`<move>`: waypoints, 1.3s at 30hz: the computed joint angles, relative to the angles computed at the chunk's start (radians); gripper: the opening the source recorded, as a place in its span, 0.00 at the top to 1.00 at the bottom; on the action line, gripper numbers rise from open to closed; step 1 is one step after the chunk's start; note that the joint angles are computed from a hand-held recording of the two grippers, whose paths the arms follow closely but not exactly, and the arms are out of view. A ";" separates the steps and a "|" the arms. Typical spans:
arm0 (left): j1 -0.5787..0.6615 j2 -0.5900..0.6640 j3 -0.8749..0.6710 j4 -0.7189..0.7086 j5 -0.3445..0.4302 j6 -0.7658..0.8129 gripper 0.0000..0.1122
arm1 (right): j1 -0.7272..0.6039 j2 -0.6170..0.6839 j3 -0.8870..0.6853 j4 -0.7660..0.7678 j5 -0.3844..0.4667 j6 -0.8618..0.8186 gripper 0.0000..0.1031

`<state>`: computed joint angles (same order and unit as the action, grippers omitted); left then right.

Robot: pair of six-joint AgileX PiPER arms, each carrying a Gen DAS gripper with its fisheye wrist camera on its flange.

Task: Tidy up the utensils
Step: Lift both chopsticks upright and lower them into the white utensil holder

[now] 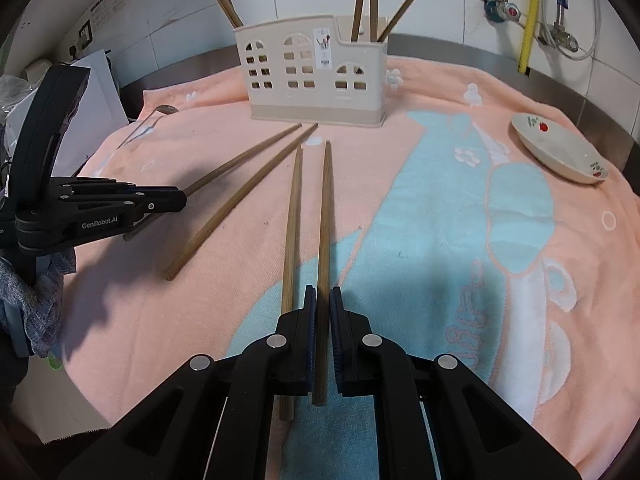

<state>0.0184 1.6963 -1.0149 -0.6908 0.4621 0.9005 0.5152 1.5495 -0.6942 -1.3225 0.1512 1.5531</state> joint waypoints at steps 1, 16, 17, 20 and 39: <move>0.004 -0.012 0.004 -0.011 0.003 0.009 0.95 | -0.001 -0.009 0.002 0.001 0.002 -0.005 0.93; 0.094 -0.164 -0.089 -0.146 0.155 0.089 0.95 | -0.024 -0.143 -0.178 0.576 0.095 -0.692 0.93; 0.095 -0.164 -0.100 -0.142 0.162 0.082 0.95 | -0.031 -0.137 -0.206 0.645 0.105 -0.771 0.93; 0.097 -0.149 -0.157 -0.115 0.190 0.044 0.95 | -0.047 -0.119 -0.294 0.822 0.144 -0.978 0.93; 0.080 -0.030 -0.468 0.000 0.296 -0.100 0.95 | -0.121 0.049 -0.924 1.262 0.473 -1.534 0.94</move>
